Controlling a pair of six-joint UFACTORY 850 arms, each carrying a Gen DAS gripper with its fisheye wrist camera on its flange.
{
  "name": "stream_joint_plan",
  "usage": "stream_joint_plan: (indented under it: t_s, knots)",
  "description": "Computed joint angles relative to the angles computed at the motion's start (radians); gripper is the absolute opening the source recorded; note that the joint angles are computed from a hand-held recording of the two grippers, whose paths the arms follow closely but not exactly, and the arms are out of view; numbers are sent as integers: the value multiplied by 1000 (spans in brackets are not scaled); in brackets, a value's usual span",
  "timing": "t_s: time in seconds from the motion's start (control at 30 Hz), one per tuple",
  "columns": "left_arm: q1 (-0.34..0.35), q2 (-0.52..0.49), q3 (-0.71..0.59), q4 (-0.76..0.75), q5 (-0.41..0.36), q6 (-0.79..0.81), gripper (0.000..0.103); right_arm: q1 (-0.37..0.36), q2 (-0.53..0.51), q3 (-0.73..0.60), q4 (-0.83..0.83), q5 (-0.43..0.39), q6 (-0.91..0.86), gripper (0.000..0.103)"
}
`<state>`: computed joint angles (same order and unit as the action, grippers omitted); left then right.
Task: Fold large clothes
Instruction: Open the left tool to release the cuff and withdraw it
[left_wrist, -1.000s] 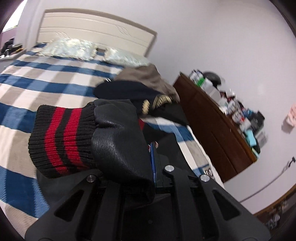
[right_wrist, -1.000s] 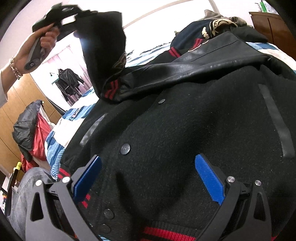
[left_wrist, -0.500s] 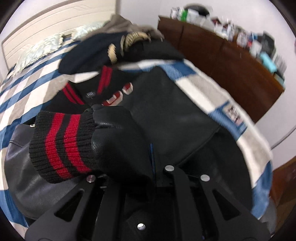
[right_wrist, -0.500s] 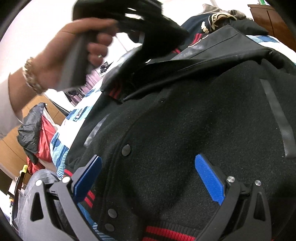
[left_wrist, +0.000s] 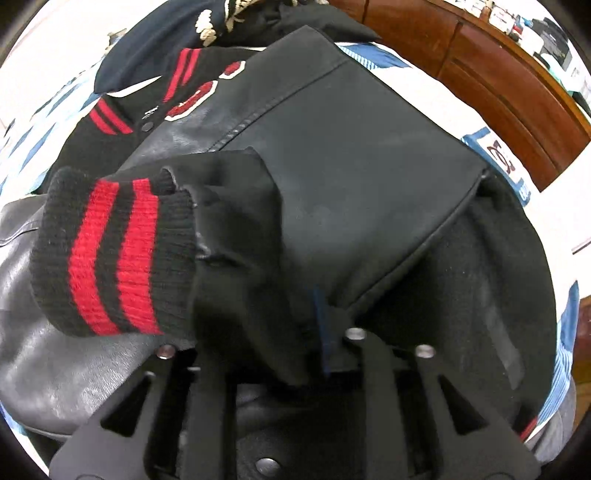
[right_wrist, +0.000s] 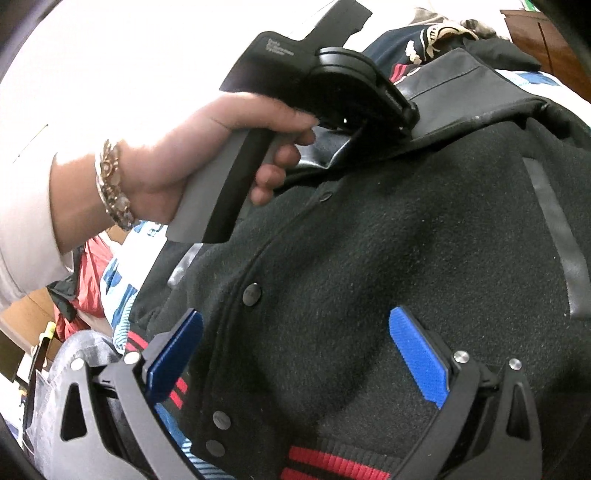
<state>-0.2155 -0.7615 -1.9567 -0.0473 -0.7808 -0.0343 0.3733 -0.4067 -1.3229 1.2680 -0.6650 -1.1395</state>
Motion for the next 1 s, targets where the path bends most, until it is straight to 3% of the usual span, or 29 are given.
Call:
stream_joint_plan:
  t_s: [0.03, 0.07, 0.1, 0.13, 0.23, 0.33, 0.57, 0.77, 1.0]
  knots:
    - [-1, 5, 6, 20, 0, -21, 51, -2, 4, 4, 9, -5, -8, 99]
    - [-2, 12, 14, 53, 4, -56, 62, -8, 11, 12, 36, -19, -28, 99]
    - [-2, 20, 24, 86, 11, -96, 84, -16, 15, 19, 69, -40, -54, 99]
    - [9, 34, 41, 78, 27, -110, 97, -24, 30, 33, 106, -52, -89, 99]
    - [40, 87, 115, -83, 74, -6, 97, -32, 80, 70, 155, -40, -172, 99]
    - [40, 146, 196, -90, 107, 33, 97, -46, 118, 80, 165, -41, -180, 99]
    - [79, 380, 492, -371, 234, 248, 97, -85, 159, 12, 128, -35, -178, 99]
    - [95, 572, 745, -382, 327, 254, 97, -41, 36, -214, -117, -17, 32, 99]
    - [110, 697, 952, -471, 430, 285, 97, 73, -269, -688, -566, -58, 447, 99]
